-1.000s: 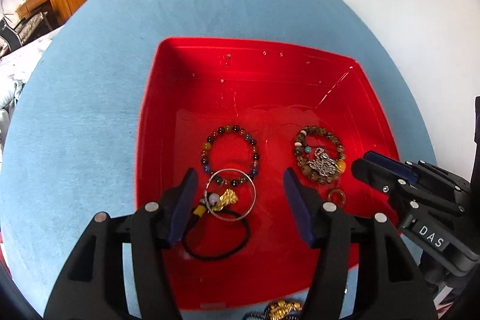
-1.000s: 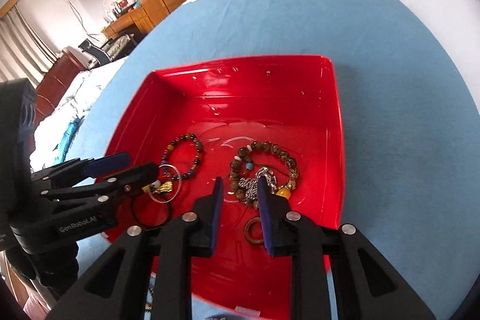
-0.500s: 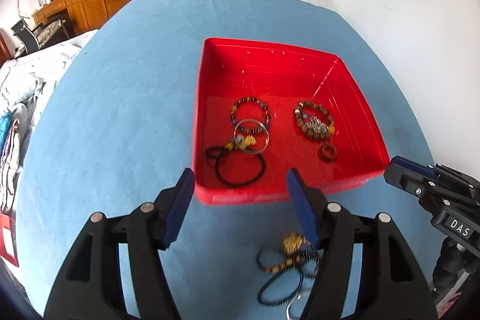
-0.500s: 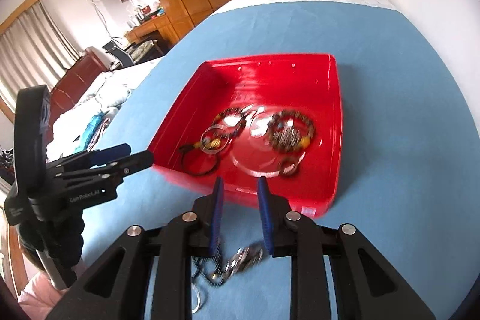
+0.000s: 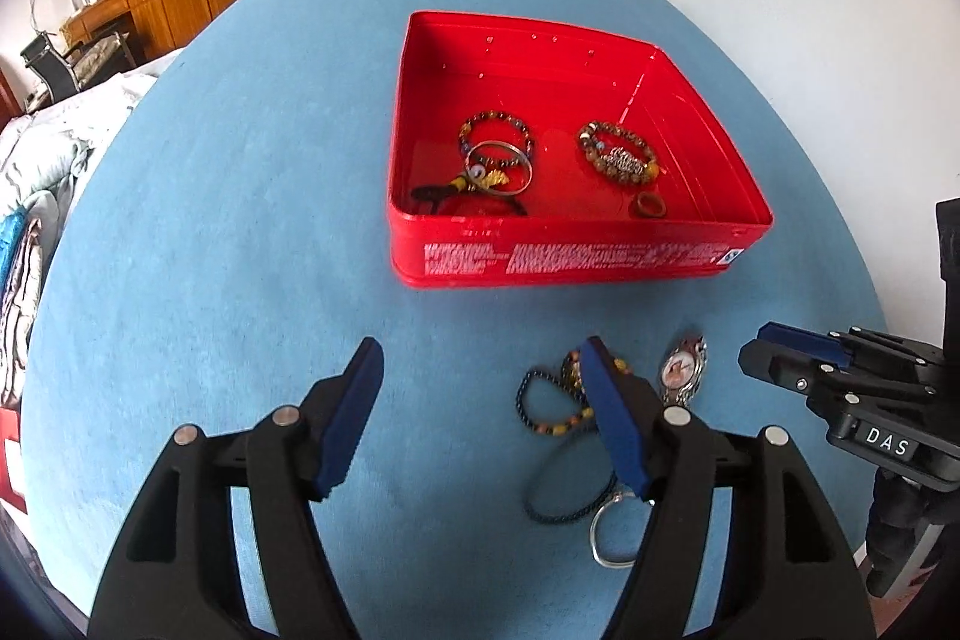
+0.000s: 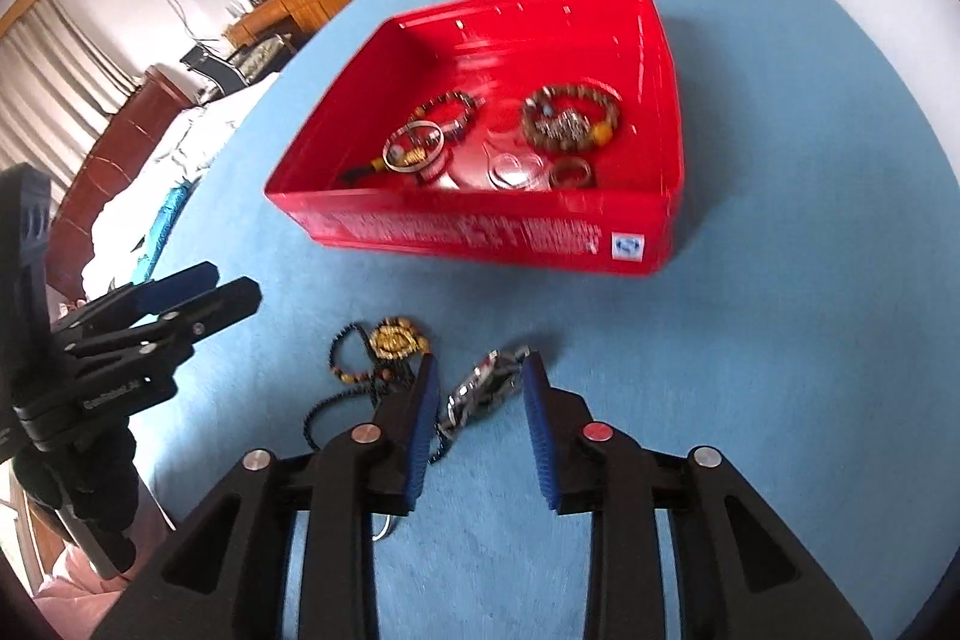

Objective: Organize jewelry
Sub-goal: 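Open both grippers in the tin and withdraw toward the remaining jewelry, then grasp the silver wristwatch with the right gripper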

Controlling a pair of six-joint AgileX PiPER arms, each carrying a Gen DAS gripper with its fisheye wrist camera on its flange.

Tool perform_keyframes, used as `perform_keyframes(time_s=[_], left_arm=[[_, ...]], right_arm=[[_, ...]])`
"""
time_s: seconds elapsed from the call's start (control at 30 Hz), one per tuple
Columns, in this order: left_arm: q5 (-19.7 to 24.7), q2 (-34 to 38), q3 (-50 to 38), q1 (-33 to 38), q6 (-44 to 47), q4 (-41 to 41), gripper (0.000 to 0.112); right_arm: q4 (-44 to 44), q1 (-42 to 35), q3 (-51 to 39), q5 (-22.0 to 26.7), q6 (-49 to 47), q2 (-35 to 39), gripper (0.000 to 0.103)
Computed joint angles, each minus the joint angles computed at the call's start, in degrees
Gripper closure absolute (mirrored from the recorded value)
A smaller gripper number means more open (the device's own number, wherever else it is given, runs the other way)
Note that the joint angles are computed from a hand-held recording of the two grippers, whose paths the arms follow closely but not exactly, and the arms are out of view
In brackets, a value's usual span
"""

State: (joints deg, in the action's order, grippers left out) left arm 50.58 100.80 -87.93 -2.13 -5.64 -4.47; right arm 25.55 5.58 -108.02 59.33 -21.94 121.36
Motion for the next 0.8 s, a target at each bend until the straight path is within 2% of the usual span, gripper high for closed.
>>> perform_keyframes(time_s=[0.23, 0.8], left_arm=[[-0.9, 0.3, 2.5, -0.2, -0.4, -0.5, 0.043], [-3.2, -1.4, 8.1, 0.1, 1.4, -3.2, 0.043]], right_arm=[[-2.1, 0.6, 1.5, 0.0, 2.4, 0.7, 0.064], [-4.1, 2.1, -4.3, 3.2, 7.3, 6.2, 0.061]])
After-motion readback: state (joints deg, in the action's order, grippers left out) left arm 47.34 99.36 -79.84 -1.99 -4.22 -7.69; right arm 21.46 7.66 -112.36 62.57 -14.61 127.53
